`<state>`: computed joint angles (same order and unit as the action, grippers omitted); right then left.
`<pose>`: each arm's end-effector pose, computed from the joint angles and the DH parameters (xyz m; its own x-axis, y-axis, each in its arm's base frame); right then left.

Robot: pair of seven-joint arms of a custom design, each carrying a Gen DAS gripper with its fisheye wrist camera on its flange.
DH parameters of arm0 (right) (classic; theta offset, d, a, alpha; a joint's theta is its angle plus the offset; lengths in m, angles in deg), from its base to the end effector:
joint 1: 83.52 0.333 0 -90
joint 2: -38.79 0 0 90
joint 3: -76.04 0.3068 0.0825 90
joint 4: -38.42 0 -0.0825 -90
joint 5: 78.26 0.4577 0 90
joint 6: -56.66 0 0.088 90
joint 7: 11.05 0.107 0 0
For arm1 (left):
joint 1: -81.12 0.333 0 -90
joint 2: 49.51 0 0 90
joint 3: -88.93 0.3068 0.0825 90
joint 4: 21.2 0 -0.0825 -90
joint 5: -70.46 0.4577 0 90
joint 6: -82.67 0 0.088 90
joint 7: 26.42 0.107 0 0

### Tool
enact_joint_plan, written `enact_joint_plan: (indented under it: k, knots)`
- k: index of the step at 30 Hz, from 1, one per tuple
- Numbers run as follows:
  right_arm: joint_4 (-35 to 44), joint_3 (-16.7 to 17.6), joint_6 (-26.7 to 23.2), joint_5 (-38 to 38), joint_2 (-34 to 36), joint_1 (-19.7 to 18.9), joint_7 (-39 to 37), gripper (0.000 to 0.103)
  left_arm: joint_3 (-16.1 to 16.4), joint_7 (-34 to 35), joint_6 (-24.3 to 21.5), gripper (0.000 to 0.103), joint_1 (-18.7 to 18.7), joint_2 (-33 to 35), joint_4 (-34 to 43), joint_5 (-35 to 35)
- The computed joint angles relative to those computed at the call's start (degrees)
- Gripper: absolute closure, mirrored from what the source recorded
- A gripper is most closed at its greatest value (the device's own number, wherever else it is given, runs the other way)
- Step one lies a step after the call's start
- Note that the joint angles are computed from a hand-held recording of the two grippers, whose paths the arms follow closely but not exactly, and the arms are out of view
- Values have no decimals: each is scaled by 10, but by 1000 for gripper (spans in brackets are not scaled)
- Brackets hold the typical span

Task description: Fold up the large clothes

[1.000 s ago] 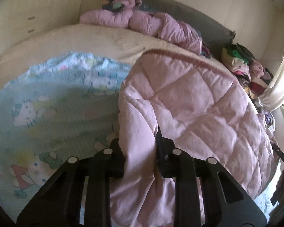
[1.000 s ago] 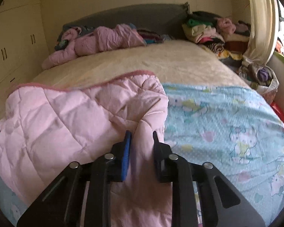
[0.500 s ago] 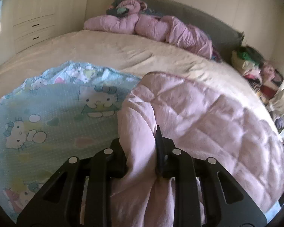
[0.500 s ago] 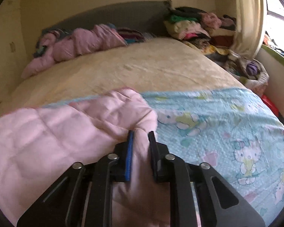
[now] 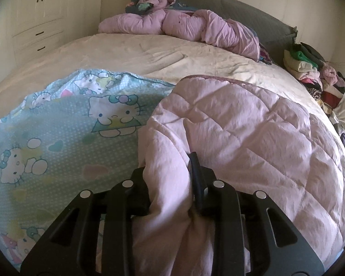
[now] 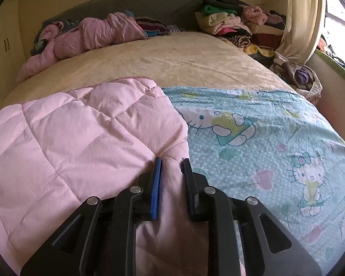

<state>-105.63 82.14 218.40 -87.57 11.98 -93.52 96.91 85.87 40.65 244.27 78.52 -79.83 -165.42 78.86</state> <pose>0.5174 -0.0255 0.4909 -0.2259 -0.9737 -0.0282 -0.6854 0.1794 -0.7057 0.5032 -0.0586 0.5215 0.1168 -0.9839 0.1353 -0.6586 -0.1787 -0.7309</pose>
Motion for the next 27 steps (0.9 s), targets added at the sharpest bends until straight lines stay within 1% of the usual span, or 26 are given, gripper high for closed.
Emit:
enact_joint_plan:
  k: [2, 4, 5, 6, 7, 8, 9, 10, 12, 14, 16, 17, 18, 19, 20, 22, 24, 27]
  knots:
    - [3, 2, -22, -4, -9, -1, -1, 78, -3, -1, -5, 80, 2, -4, -1, 2]
    - [-5, -2, -37, -2, -36, 4, -2, 56, -13, -11, -17, 71, 12, -14, -2, 12]
    - [-15, -3, -30, 0, -53, 5, -1, 49, -19, -19, -25, 58, 17, -19, -3, 19]
    - [-29, -2, -15, 3, -74, 6, 1, 34, -23, -24, -40, 49, 20, -27, -2, 24]
    - [-51, -7, 10, 13, -105, 14, -3, 20, -26, -30, -48, 45, 23, -35, -3, 29]
    - [-64, -10, 26, 24, -124, 21, -11, 17, -34, -41, -57, 38, 29, -51, -7, 38]
    - [-83, -19, 44, 41, -153, 39, -26, 14, -35, -46, -62, 34, 28, -62, -11, 42]
    - [-95, -35, 50, 58, -174, 65, -49, 14, -36, -54, -68, 30, 26, -79, -17, 44]
    - [-104, -61, 30, 82, -202, 110, -98, 14, -33, -57, -74, 13, 15, -103, -28, 43]
    - [-118, -60, 7, 97, -235, 125, -123, 14, -38, -68, -91, 10, 9, -139, -46, 44]
    - [-140, -84, -19, 132, -273, 159, -150, 14, -32, -76, -99, 10, -3, -167, -65, 37]
    - [-148, -85, -31, 145, -287, 162, -153, 14, -24, -75, -103, 10, -12, -181, -74, 29]
    - [-158, -92, -47, 161, -304, 169, -159, 14, -17, -71, -110, 10, -22, -199, -85, 23]
    - [-170, -100, -61, 177, -323, 173, -164, 14, -21, -73, -118, 10, -21, -218, -96, 24]
    - [-182, -99, -71, 190, -341, 172, -164, 14, -26, -78, -128, 10, -18, -237, -106, 26]
    - [-197, -98, -97, 212, -368, 167, -164, 13, -23, -83, -141, 10, -23, -258, -117, 22]
    - [-213, -107, -132, 236, -401, 160, -168, 13, -11, -86, -160, 9, -37, -292, -138, 5]
    - [-234, -104, -170, 262, -443, 140, -162, 13, 1, -90, -175, 10, -49, -325, -161, -16]
